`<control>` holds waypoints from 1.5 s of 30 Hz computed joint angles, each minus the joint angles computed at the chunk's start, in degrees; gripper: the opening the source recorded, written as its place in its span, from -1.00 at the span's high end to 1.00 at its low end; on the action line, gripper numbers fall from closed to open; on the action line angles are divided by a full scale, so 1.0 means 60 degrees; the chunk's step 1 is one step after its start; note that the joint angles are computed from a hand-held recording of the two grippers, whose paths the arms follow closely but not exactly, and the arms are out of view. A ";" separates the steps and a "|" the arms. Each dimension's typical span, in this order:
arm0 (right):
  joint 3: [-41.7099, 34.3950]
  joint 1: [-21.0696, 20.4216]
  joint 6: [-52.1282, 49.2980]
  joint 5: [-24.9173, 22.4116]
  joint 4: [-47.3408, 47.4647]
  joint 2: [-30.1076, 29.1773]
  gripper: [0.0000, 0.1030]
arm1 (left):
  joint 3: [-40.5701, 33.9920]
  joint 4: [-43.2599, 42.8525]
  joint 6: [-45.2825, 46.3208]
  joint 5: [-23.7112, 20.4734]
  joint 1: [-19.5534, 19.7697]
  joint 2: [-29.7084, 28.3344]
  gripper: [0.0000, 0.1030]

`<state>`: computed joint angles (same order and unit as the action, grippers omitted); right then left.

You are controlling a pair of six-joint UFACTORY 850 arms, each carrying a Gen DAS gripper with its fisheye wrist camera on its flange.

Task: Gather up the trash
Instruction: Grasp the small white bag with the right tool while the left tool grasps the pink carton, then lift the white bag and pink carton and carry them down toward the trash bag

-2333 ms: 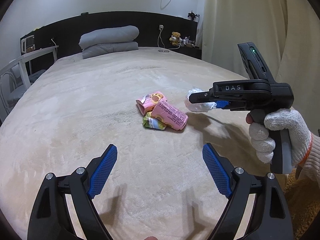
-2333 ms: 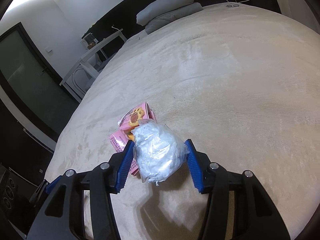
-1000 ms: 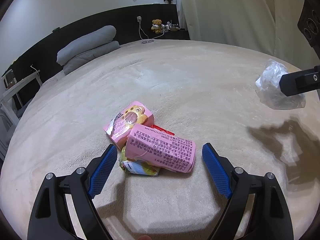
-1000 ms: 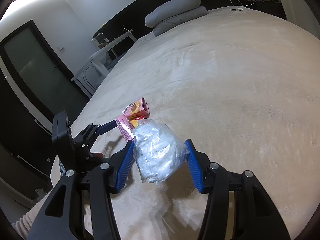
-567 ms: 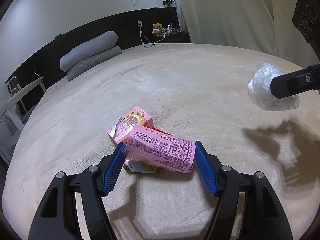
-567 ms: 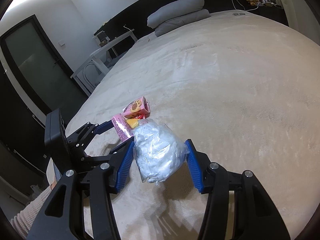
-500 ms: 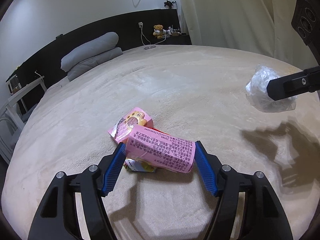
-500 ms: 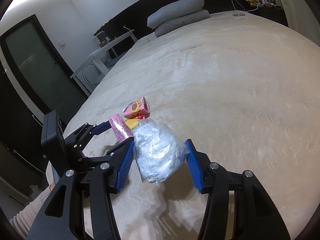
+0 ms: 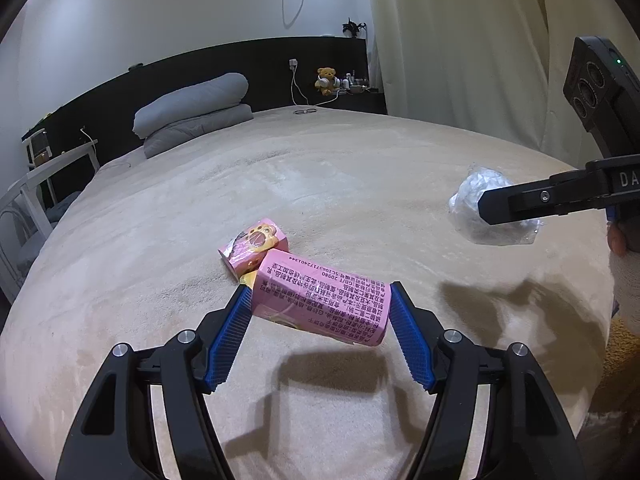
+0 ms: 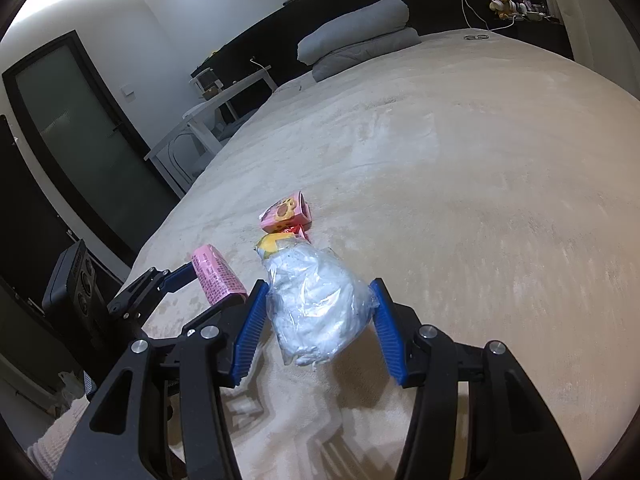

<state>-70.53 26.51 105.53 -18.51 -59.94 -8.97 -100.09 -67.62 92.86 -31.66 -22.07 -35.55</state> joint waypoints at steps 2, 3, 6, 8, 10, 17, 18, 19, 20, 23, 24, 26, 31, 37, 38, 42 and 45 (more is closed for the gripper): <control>0.0087 0.0086 0.0368 -0.0089 -0.0277 0.0089 -0.01 | 0.0307 -0.0232 0.0200 -0.0038 0.0050 0.0253 -0.31; 0.0128 0.0131 0.0512 -0.0142 -0.0380 0.0136 -0.01 | 0.0451 -0.0339 0.0273 -0.0080 0.0079 0.0372 -0.31; 0.0263 0.0269 0.0894 -0.0310 -0.0674 0.0280 -0.01 | 0.0841 -0.0697 0.0371 -0.0216 0.0199 0.0694 -0.31; 0.0364 0.0358 0.1096 -0.0430 -0.0823 0.0370 -0.01 | 0.1147 -0.0940 0.0403 -0.0286 0.0281 0.0929 -0.31; 0.0476 0.0464 0.1325 -0.0550 -0.0950 0.0469 -0.01 | 0.1492 -0.1236 0.0546 -0.0332 0.0347 0.1192 -0.31; 0.0886 0.0978 0.2207 -0.0994 -0.1499 0.0825 -0.01 | 0.2691 -0.2094 0.0980 -0.0615 0.0568 0.2100 -0.31; 0.0958 0.1072 0.2365 -0.1051 -0.1577 0.0884 -0.01 | 0.2818 -0.2146 0.0974 -0.0664 0.0595 0.2193 -0.31; 0.1025 0.1164 0.2517 -0.1111 -0.1655 0.0937 -0.01 | 0.2981 -0.2212 0.0985 -0.0709 0.0621 0.2312 -0.31; 0.1100 0.1264 0.2690 -0.1180 -0.1754 0.0997 -0.01 | 0.3130 -0.2289 0.1021 -0.0732 0.0644 0.2425 -0.31; 0.1280 0.1614 0.3170 -0.1408 -0.2045 0.1129 -0.01 | 0.3533 -0.2460 0.1123 -0.0853 0.0716 0.2731 -0.31; 0.1331 0.1734 0.3290 -0.1486 -0.2105 0.1160 -0.01 | 0.3684 -0.2521 0.1175 -0.0888 0.0741 0.2846 -0.31; 0.1406 0.1932 0.3457 -0.1611 -0.2179 0.1207 -0.01 | 0.3960 -0.2637 0.1265 -0.0940 0.0779 0.3061 -0.31; 0.1555 0.2353 0.3656 -0.1920 -0.2210 0.1310 -0.01 | 0.4594 -0.2824 0.1316 -0.1188 0.0915 0.3561 -0.31; 0.1764 0.2777 0.3899 -0.2192 -0.2274 0.1483 -0.02 | 0.5308 -0.2923 0.1219 -0.1612 0.1075 0.4148 -0.31; 0.1801 0.2859 0.3955 -0.2238 -0.2310 0.1507 -0.02 | 0.5443 -0.2946 0.1221 -0.1683 0.1101 0.4258 -0.31; 0.1915 0.3241 0.4087 -0.2482 -0.2365 0.1579 -0.01 | 0.5941 -0.2981 0.1261 -0.1904 0.1166 0.4676 -0.31; 0.1985 0.3493 0.4127 -0.2645 -0.2368 0.1633 -0.01 | 0.6229 -0.2891 0.1079 -0.2079 0.1223 0.4914 -0.31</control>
